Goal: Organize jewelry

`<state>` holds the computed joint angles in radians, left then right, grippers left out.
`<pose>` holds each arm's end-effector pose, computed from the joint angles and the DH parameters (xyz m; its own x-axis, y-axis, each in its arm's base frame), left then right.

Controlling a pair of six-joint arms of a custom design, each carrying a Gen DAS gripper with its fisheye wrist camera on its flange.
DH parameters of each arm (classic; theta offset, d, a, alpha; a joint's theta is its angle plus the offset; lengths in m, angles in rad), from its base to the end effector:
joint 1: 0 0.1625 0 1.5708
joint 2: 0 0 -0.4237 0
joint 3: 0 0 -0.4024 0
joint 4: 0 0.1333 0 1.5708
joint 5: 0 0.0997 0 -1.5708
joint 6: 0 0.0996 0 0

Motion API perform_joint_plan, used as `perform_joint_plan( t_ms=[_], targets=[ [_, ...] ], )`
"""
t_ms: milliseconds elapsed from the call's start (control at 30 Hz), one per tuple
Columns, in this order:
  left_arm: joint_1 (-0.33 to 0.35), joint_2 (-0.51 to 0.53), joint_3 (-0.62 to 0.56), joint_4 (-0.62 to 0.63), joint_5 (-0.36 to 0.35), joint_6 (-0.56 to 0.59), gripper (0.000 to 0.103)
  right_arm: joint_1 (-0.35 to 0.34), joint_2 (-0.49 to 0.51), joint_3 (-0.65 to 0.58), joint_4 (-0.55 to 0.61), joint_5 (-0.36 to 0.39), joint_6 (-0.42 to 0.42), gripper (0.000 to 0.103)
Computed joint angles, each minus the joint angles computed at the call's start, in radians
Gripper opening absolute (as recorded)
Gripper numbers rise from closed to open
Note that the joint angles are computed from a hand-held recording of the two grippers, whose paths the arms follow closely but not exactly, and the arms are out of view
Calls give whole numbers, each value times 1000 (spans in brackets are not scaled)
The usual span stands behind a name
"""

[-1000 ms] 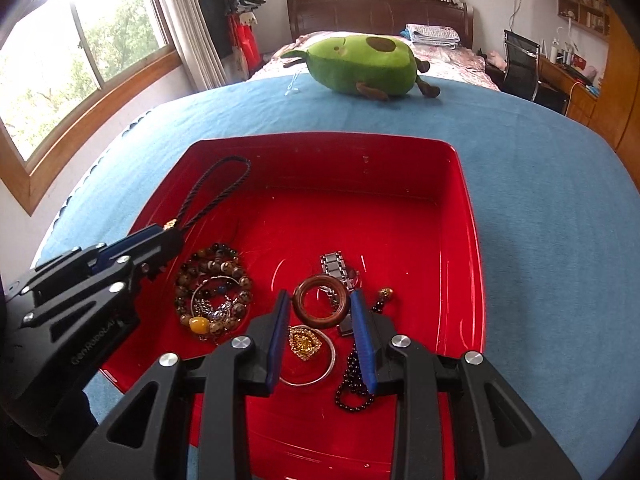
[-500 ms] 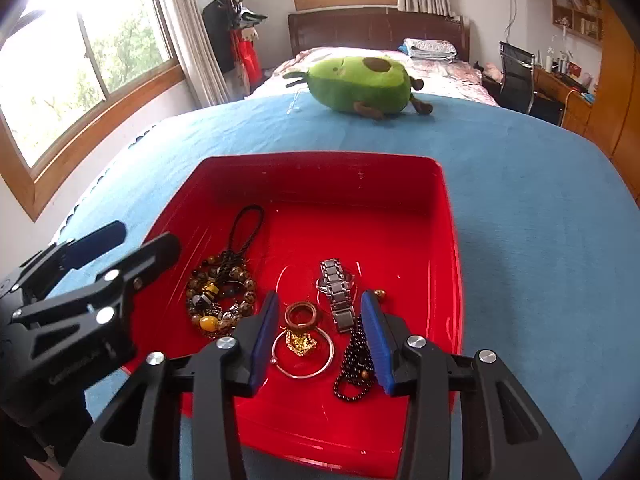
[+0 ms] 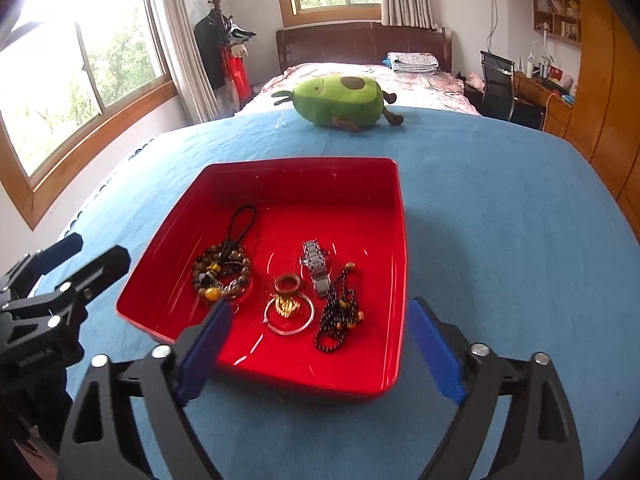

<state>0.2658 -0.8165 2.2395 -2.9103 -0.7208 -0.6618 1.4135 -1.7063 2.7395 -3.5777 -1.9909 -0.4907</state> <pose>-0.3730 -0.3173 -0.0006 -0.6800 0.3545 -0.6419 0.6891 0.6080 -0.3943 0.0477 -0.2911 0.2680 -0.7903 0.1583 0.5920 -0.3224 0.7142 -0.6213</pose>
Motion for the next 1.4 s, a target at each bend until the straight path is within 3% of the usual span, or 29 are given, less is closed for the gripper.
perform_joint_plan(
  t_ms=[67, 333, 600, 800, 1400],
  targets=[
    [-15, -17, 17, 18, -5, -19, 100, 6, -20, 12, 10, -5, 8, 99],
    [-71, -80, 69, 115, -24, -128, 100, 40, -115, 50, 116, -41, 41, 99],
    [-94, -127, 97, 209, -32, -193, 100, 59, -143, 61, 169, -79, 68, 99],
    [-82, -145, 95, 267, -42, -215, 100, 56, -145, 66, 189, -97, 88, 99],
    [-28, -115, 53, 329, -100, -199, 100, -6, -185, 68, 287, -42, 87, 99]
  ],
)
